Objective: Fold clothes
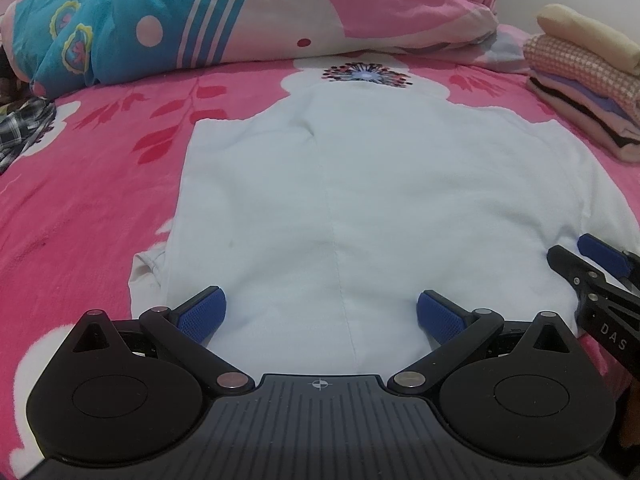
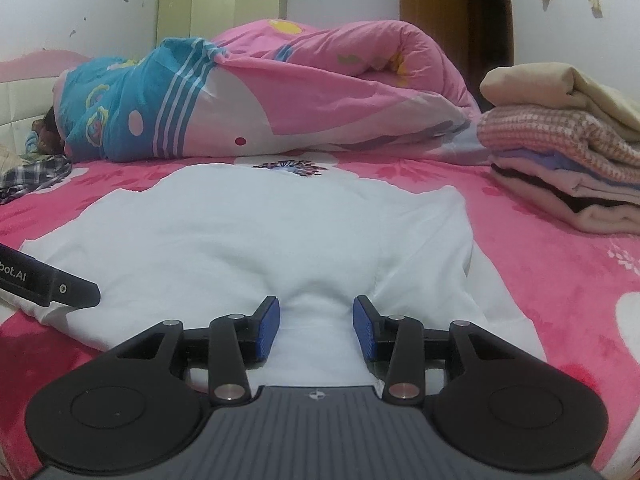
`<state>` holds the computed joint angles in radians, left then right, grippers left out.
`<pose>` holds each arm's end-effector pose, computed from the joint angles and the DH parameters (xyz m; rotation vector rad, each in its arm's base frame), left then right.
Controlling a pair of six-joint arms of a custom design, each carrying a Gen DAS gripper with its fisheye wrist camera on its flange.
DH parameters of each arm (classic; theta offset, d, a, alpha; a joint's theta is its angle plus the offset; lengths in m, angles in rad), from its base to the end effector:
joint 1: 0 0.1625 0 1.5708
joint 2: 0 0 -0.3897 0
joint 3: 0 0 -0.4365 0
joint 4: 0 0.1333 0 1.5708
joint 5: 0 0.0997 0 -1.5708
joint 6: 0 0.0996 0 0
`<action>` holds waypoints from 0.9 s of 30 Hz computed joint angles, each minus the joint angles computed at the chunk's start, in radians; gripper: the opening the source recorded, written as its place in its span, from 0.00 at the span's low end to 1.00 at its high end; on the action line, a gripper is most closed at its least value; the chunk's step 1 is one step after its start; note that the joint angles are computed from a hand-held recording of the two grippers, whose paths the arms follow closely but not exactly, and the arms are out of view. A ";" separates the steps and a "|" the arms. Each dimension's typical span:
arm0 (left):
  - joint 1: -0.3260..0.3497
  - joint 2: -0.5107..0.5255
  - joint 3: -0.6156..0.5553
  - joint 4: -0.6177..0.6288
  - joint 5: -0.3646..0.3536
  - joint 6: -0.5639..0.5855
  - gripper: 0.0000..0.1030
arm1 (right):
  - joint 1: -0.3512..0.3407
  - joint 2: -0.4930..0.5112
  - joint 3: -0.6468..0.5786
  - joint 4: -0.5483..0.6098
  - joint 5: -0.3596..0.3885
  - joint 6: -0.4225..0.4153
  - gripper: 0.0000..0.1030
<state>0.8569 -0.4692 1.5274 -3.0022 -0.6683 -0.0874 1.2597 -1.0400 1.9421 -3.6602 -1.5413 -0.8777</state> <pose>-0.2835 -0.6502 -0.0628 0.5115 2.2661 -0.8394 -0.0532 -0.6105 0.2113 0.6350 -2.1030 1.2463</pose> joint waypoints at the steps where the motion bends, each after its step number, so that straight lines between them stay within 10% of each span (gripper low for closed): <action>1: -0.001 0.000 0.000 0.001 0.002 -0.002 1.00 | -0.001 0.001 0.000 -0.002 0.002 0.000 0.42; 27: -0.003 0.015 0.016 -0.101 0.008 0.049 1.00 | -0.017 0.014 0.005 -0.046 0.045 -0.015 0.42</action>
